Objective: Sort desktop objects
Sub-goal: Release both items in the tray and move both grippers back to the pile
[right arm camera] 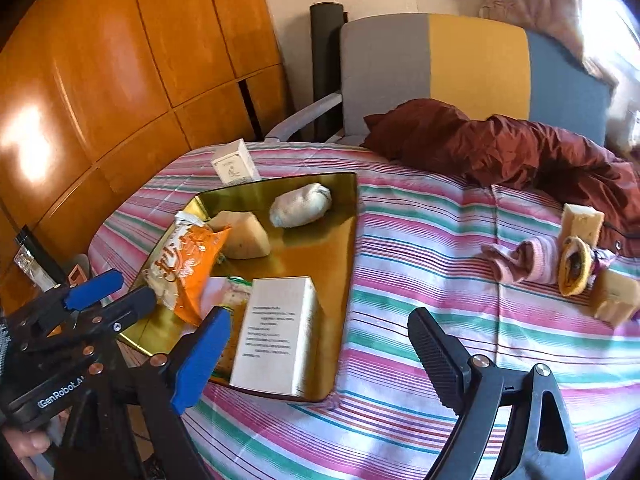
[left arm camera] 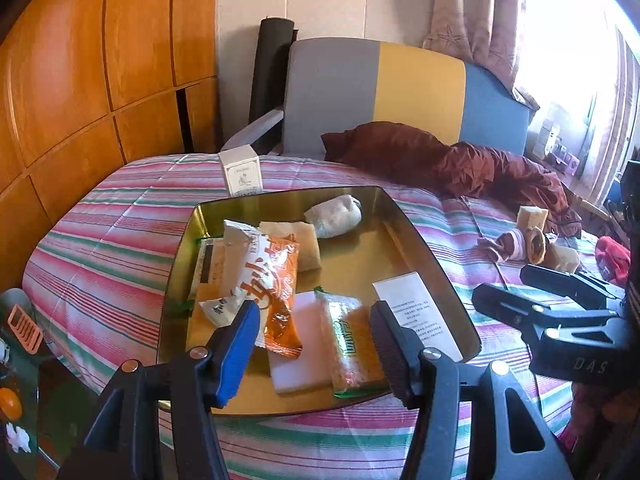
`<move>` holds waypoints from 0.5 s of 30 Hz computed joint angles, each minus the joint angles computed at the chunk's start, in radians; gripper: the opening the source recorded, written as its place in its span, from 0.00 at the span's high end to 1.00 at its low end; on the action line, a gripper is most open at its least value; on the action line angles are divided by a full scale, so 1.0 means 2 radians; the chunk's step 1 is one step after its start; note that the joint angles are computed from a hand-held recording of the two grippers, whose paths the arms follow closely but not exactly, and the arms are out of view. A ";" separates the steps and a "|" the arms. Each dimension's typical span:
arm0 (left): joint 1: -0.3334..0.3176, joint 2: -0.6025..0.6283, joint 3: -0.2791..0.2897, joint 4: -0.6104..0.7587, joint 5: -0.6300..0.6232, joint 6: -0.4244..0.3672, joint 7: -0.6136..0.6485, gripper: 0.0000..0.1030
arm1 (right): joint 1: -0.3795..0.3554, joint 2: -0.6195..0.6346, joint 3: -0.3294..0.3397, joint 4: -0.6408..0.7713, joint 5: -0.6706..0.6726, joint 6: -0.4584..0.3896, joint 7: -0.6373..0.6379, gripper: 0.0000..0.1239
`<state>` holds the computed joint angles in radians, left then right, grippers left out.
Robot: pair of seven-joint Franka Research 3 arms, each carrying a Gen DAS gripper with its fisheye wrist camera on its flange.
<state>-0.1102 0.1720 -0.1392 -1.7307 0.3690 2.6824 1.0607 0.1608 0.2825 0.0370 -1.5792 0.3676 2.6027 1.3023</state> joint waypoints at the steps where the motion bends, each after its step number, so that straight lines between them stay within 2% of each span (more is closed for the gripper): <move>1: -0.001 0.001 -0.001 0.001 0.001 0.000 0.002 0.43 | -0.001 -0.001 -0.001 -0.002 0.000 0.001 0.002 0.27; 15: -0.004 0.021 -0.019 0.028 -0.050 0.005 0.074 0.43 | -0.020 -0.006 -0.027 -0.012 -0.032 -0.008 0.052 0.27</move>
<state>-0.1176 0.2137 -0.1769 -1.6757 0.2684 2.6918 1.2086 0.1200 0.2706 -0.0164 -1.6041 0.3033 2.5865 1.4071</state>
